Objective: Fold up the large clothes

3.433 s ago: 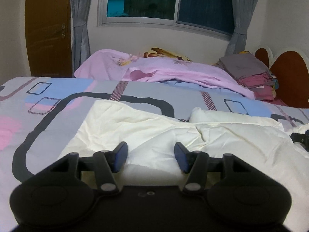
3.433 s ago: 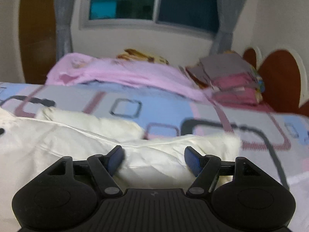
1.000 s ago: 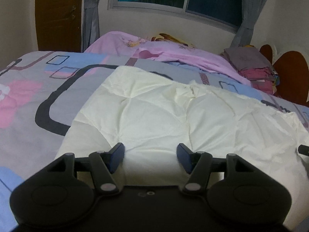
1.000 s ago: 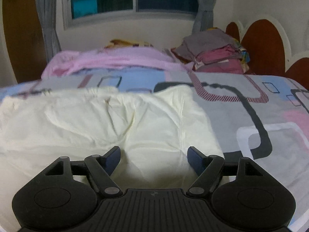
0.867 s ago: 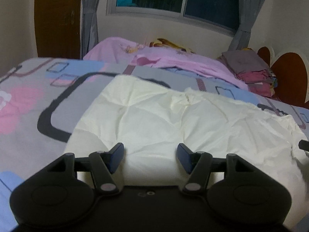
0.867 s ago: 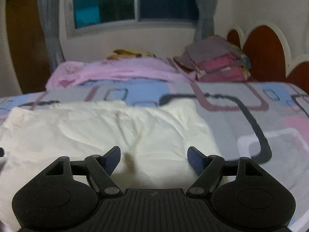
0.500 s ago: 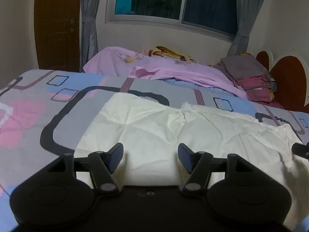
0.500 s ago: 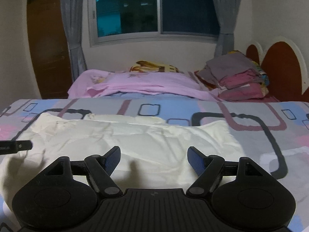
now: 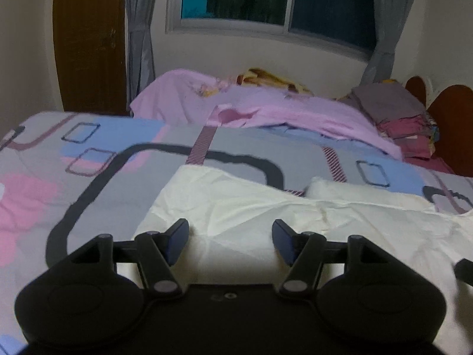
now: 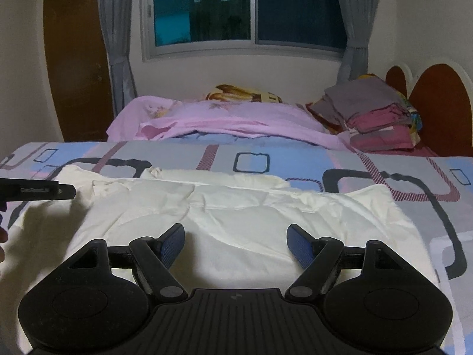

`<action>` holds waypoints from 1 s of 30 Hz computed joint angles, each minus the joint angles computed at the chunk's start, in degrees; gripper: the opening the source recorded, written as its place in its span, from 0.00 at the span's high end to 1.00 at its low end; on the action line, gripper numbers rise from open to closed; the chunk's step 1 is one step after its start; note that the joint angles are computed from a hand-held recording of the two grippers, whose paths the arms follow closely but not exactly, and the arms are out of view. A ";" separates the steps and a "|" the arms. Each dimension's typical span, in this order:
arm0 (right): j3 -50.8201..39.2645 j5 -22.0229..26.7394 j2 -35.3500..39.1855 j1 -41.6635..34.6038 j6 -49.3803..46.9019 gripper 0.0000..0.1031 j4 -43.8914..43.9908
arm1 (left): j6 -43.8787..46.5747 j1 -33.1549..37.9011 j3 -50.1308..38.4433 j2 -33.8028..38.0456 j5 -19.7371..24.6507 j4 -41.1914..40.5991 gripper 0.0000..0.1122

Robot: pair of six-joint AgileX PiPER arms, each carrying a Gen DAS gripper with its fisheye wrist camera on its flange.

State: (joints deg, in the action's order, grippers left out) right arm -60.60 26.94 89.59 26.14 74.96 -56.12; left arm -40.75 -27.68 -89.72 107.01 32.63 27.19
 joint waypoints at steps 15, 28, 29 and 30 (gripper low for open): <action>-1.79 1.11 7.71 0.09 -0.52 0.27 -1.12 | 6.41 3.35 1.32 2.08 -3.50 -6.86 0.41; -4.34 6.37 3.65 5.30 2.57 0.27 -0.30 | 30.78 17.84 20.76 -17.71 -4.24 -36.41 0.32; -4.48 6.73 3.71 5.77 2.88 0.27 -0.31 | 33.24 19.56 21.99 -18.52 -3.27 -39.87 0.31; -4.55 7.10 3.75 6.27 3.26 0.27 -0.26 | 35.50 21.03 23.08 -19.24 -2.49 -42.81 0.31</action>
State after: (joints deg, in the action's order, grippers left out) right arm -65.15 34.04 93.34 32.41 78.22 -56.37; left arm -5.25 -6.64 -66.65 87.77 30.14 -15.63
